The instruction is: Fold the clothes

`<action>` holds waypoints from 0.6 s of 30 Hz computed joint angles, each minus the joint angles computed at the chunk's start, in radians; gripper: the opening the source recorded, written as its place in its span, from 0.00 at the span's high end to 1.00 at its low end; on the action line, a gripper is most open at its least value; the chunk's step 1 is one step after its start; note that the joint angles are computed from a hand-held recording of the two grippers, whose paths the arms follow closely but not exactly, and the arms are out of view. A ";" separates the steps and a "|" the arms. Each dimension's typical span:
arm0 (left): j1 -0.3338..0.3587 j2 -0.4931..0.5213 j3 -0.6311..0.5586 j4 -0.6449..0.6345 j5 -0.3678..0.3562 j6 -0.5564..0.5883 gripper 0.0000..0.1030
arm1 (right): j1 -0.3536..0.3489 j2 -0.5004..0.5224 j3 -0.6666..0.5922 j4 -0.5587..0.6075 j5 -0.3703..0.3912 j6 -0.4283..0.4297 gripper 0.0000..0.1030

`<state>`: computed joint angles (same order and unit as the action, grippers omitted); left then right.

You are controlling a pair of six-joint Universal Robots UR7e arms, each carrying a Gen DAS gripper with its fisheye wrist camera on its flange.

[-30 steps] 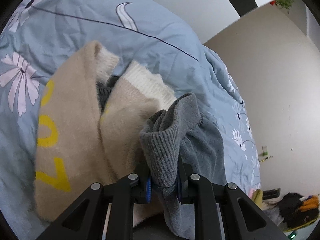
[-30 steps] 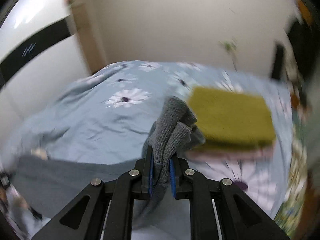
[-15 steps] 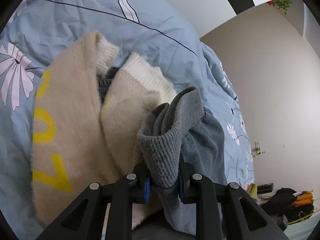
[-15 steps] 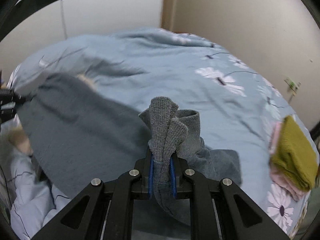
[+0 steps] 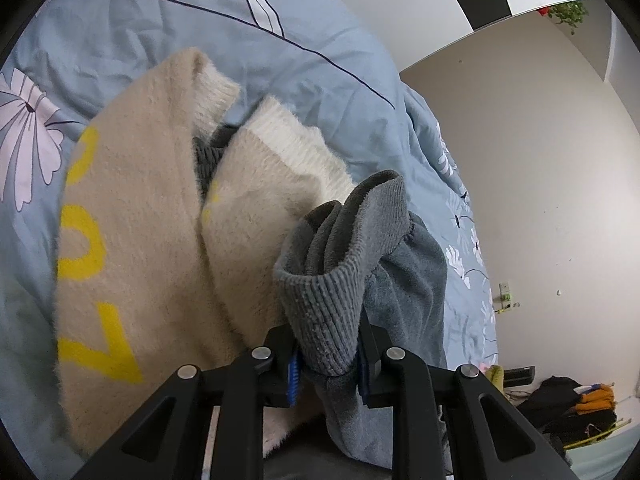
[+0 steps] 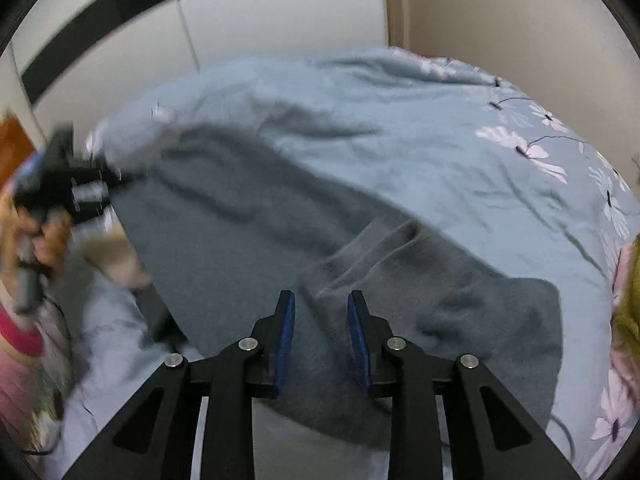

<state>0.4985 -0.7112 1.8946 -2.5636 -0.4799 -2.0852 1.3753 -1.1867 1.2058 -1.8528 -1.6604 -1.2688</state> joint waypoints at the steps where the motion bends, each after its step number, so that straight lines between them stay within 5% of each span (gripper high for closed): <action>1: 0.000 -0.001 0.000 0.001 0.000 0.000 0.77 | -0.003 0.014 -0.028 0.000 0.005 0.034 0.73; 5: 0.001 0.000 -0.003 0.007 0.000 -0.004 0.77 | -0.011 0.073 -0.129 0.083 -0.036 0.145 0.68; 7: 0.001 0.001 -0.005 0.012 0.000 -0.010 0.77 | -0.016 0.057 -0.098 0.106 -0.040 0.125 0.48; 13: 0.000 0.001 0.007 -0.025 -0.001 0.005 0.77 | 0.003 0.003 0.064 -0.057 -0.058 0.040 0.49; 14: -0.001 0.001 0.010 -0.034 -0.001 0.006 0.77 | 0.005 0.009 0.063 -0.064 -0.065 0.061 0.51; 16: -0.001 0.003 0.014 -0.047 0.000 0.010 0.77 | 0.009 0.024 0.053 -0.073 -0.086 0.088 0.79; 18: 0.000 0.004 0.014 -0.052 -0.001 0.013 0.77 | 0.011 0.042 0.035 -0.066 -0.101 0.113 0.88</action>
<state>0.4984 -0.7073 1.9089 -2.6152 -0.4805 -2.0718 1.3864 -1.1451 1.2406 -1.9191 -1.7613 -1.1563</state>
